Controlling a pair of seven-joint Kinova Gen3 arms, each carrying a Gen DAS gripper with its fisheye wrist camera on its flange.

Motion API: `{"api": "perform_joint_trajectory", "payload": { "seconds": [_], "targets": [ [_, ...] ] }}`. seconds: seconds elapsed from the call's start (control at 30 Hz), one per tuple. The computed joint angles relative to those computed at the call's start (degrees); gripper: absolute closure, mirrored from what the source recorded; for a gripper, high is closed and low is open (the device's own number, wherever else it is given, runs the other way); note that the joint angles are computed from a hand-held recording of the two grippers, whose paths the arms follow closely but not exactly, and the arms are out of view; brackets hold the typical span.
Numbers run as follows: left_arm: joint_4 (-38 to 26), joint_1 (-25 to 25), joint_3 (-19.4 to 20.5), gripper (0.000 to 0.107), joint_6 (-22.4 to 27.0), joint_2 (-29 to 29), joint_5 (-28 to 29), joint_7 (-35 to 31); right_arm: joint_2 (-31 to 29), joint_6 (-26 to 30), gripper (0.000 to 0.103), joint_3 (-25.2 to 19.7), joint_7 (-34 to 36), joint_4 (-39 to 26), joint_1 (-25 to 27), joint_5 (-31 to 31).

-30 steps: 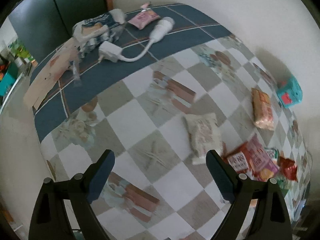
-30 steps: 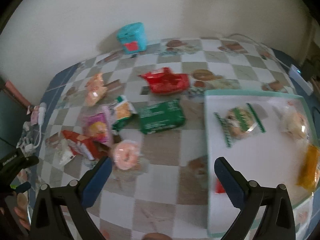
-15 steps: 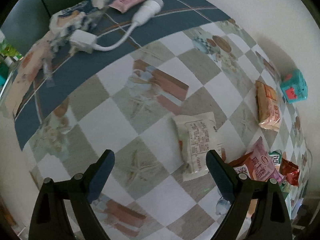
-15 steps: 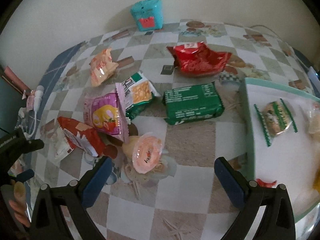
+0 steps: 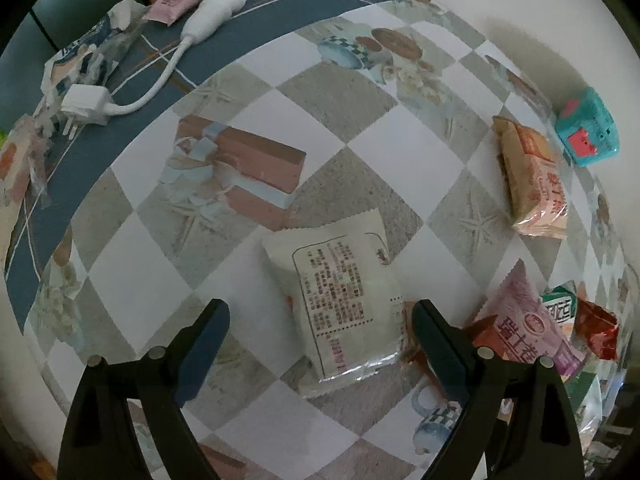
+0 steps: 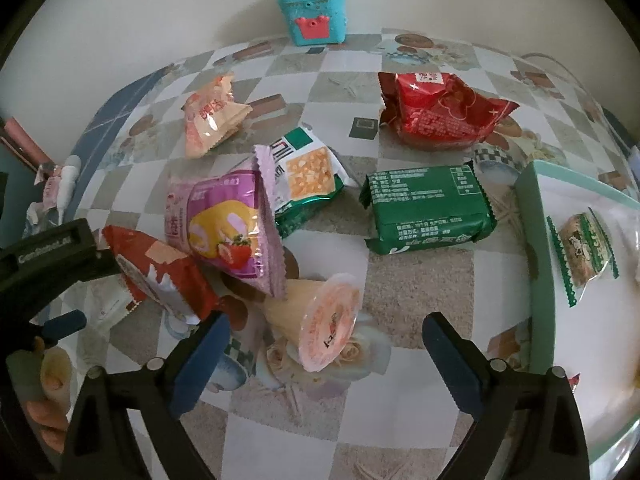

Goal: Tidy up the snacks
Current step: 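Grasp the white biscuit pack with the left gripper while the right grasps the pudding cup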

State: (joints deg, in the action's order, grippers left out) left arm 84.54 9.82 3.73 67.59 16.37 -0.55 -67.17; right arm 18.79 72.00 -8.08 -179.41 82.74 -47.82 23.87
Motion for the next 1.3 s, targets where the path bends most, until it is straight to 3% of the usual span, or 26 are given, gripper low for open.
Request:
{"api": "perform_joint_trajectory", "payload": {
  "seconds": [0.23,0.4,0.53,0.57,0.8,1.3],
  "targets": [
    [-2.92,1.42,-0.16,0.015,1.21,2.97,-2.21,0.91,0.94,0.35,0.012,0.19,0.5,-0.76,0.26,-0.64],
    [-3.08,3.08,-0.09,0.019,0.69,3.5,-3.61,1.94,1.17,-0.05,0.026,0.64,-0.02,-0.7,0.22,-0.35],
    [-2.15,4.24,-0.03,0.049,0.44,2.11,-5.09,2.49,0.9,-0.47,0.046,0.65,-0.18,-0.77,0.15,-0.17],
    [-2.46,4.25,0.12,0.05,0.75,2.09,-4.9,2.47,0.79,-0.57,0.051,0.63,-0.11,-0.74,0.24,-0.22],
    [-3.08,3.41,0.48,0.052,1.49,1.75,-2.81,1.63,0.02,-1.09,0.052,0.28,0.4,-0.01,0.89,-0.9],
    [-0.54,1.8,0.95,0.052,0.1,-9.63,-4.72,0.9,-4.71,2.17,0.053,-1.61,-3.8,0.72,-0.67,0.91]
  ]
}}
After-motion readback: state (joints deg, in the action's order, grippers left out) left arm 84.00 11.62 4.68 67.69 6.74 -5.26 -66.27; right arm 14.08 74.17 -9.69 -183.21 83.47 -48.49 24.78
